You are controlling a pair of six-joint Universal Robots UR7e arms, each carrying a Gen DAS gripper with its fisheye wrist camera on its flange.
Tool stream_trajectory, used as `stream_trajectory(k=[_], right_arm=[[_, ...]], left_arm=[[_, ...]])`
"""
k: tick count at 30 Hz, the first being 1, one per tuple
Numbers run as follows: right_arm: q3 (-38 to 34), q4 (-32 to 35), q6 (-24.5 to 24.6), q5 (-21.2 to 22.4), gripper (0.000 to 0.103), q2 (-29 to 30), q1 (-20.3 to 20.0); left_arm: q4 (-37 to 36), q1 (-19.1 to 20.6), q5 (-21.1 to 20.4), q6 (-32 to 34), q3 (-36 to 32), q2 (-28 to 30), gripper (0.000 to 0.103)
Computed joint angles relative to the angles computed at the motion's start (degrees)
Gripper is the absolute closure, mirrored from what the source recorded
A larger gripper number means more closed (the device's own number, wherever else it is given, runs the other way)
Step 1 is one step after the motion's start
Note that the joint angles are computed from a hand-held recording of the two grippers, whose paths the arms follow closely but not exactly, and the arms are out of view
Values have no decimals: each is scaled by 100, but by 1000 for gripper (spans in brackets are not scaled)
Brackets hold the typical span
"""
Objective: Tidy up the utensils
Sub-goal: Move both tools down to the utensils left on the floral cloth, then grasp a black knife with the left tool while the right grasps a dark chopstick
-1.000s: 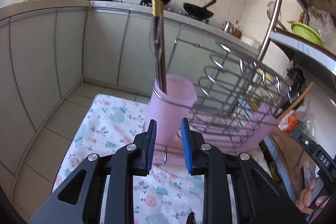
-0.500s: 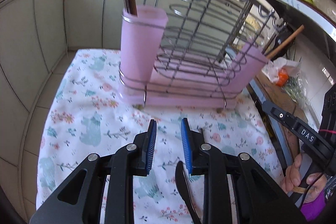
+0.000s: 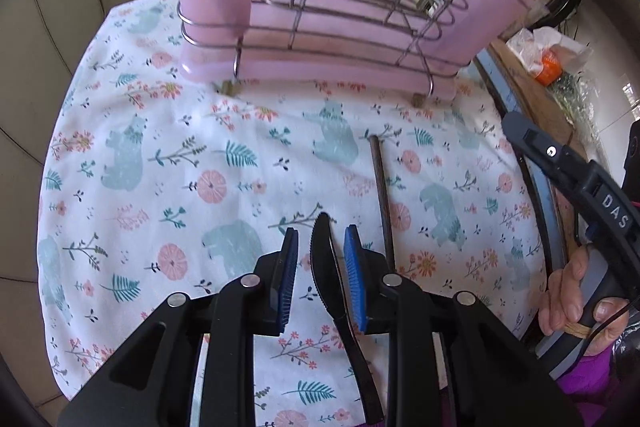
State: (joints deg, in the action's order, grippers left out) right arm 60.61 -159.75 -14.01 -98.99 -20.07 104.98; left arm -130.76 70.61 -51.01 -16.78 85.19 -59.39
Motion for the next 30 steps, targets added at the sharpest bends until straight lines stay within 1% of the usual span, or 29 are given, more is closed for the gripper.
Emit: stream_trajectory(k=[6,9,17,20,21,24,30], right_arm=[[8,60,80,47,70,-19,-47],[15,75,85,58,70,-25,-56],[53,73,117,71,70,-57,-77],[85,52,139,91,70,-75,-87],[84,60,152,99,70,-75,-92],[64,144,191,107,70,-69,-99],[28,174,221,85,70,-52,-97]], left_arm=[[796,42,71,-366,-300,159,79],[1075,75,1,-510,-425,224,79],[1476,148,-197,-726,-582,289,79],[1744,173,-219,-837,-760,344,79],[1895,182,-224,-862,-929,397,79],[2218,237,-350,-1050,-1192,502,79],[2520,291,-511,-1176,-1594,719,79]])
